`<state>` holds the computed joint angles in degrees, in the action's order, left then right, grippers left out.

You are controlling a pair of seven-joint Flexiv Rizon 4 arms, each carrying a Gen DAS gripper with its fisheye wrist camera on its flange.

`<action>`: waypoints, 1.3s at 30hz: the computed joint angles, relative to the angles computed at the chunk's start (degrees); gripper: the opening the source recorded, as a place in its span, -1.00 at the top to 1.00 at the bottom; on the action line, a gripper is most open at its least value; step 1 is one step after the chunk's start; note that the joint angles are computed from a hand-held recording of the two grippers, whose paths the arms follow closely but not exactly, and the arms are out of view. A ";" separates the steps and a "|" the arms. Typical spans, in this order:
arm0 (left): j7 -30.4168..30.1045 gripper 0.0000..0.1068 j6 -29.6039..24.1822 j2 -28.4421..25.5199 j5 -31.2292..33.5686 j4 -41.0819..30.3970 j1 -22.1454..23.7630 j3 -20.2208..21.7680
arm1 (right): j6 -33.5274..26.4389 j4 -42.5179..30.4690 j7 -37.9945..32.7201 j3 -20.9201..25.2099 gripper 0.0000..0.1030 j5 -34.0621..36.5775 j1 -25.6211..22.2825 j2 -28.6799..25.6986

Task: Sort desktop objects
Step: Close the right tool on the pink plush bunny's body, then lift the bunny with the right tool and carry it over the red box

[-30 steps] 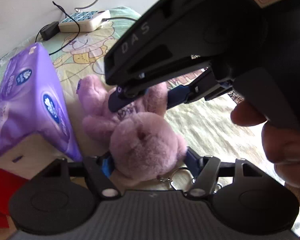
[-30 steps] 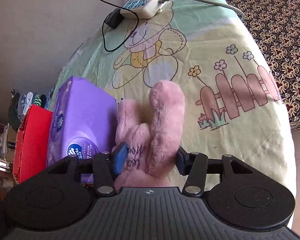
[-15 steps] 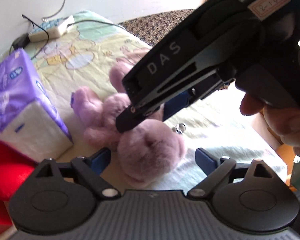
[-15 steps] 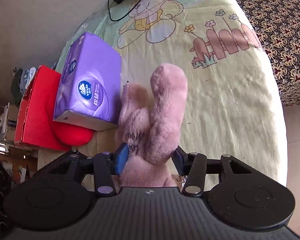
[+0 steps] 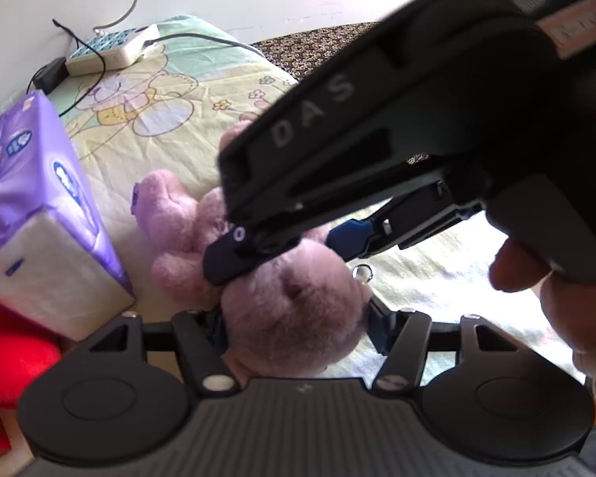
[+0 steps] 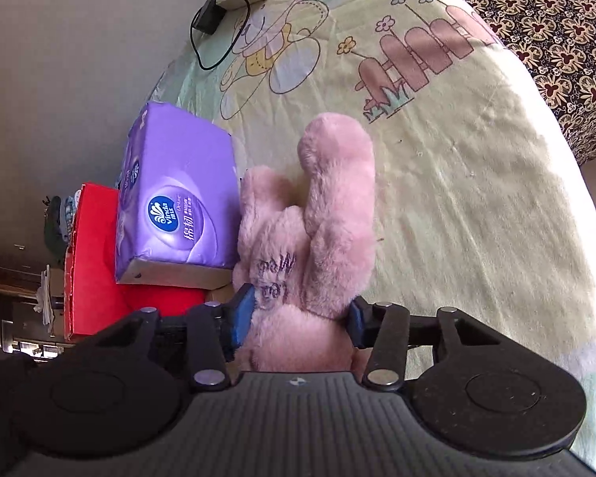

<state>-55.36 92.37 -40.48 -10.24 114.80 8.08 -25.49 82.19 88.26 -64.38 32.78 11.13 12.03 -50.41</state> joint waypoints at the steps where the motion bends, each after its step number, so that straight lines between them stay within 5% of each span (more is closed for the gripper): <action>1: 0.37 -0.17 0.75 0.17 0.24 0.71 1.32 -1.50 | 0.30 0.40 0.04 -0.25 0.10 -0.01 0.23 0.47; 7: -0.32 -0.17 6.28 2.79 4.32 4.42 6.58 -7.65 | 7.73 6.70 1.16 -4.42 0.10 -2.34 3.68 6.50; 12: -2.80 -0.17 11.58 4.01 10.26 6.07 14.35 -14.99 | 19.69 12.85 4.69 -16.02 0.10 -4.83 13.88 12.64; 20: -7.29 -0.17 18.51 6.98 22.10 8.60 26.96 -21.40 | 28.07 10.59 9.88 -25.92 0.11 -7.14 24.61 13.42; 27: -10.43 -0.17 18.76 7.45 31.00 8.39 44.47 -30.36 | 29.85 -3.09 16.49 -22.13 0.14 -16.77 24.38 5.58; 32: -6.15 -0.17 14.68 4.23 31.52 6.34 56.57 -38.63 | 27.39 -19.07 21.48 -16.39 0.15 -27.33 23.07 -4.30; 39: 2.79 -0.18 8.12 -0.86 27.03 3.12 59.72 -37.93 | 15.09 -41.46 22.64 -7.31 0.16 -37.55 24.58 -18.12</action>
